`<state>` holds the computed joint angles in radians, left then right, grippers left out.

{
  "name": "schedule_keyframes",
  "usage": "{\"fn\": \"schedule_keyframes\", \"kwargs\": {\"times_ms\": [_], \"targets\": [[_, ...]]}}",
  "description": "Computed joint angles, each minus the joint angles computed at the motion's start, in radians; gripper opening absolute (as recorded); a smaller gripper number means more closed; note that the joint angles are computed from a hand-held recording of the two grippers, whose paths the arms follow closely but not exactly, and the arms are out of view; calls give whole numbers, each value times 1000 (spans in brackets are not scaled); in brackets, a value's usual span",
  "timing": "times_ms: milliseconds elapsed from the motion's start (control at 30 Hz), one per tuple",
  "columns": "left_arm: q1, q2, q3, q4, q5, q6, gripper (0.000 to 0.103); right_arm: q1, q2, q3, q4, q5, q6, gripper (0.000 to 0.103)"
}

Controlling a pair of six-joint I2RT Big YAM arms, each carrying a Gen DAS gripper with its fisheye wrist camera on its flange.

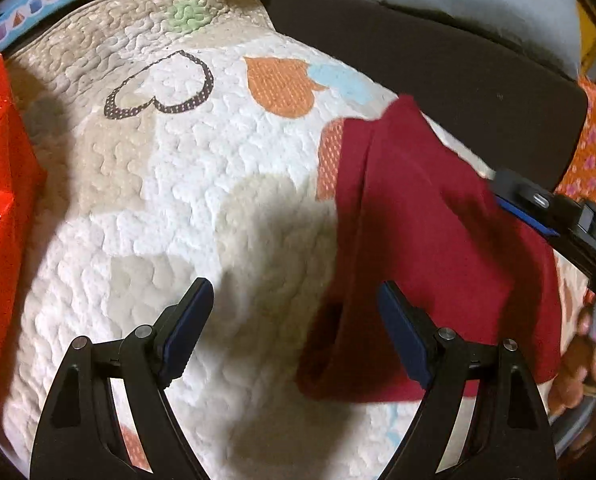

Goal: Fold small clothes

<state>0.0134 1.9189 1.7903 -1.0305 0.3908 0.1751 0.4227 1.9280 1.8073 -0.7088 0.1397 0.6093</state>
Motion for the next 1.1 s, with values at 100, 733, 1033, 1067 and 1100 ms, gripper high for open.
{"fn": "schedule_keyframes", "kwargs": {"times_ms": [100,733,1033,1067,1100], "targets": [[-4,17,22,3,-22,6,84,-5,118,178,-94,26,-24,32],[-14,76,91,-29,-17,10,84,-42,288,386,-216,-43,43,26],[-13,79,93,-33,-4,2,84,-47,189,209,-110,-20,104,28],[-14,77,90,-31,-3,3,84,-48,205,222,-123,-24,98,28],[-14,76,89,-30,-3,7,84,-49,213,226,-127,-29,92,29]]}}
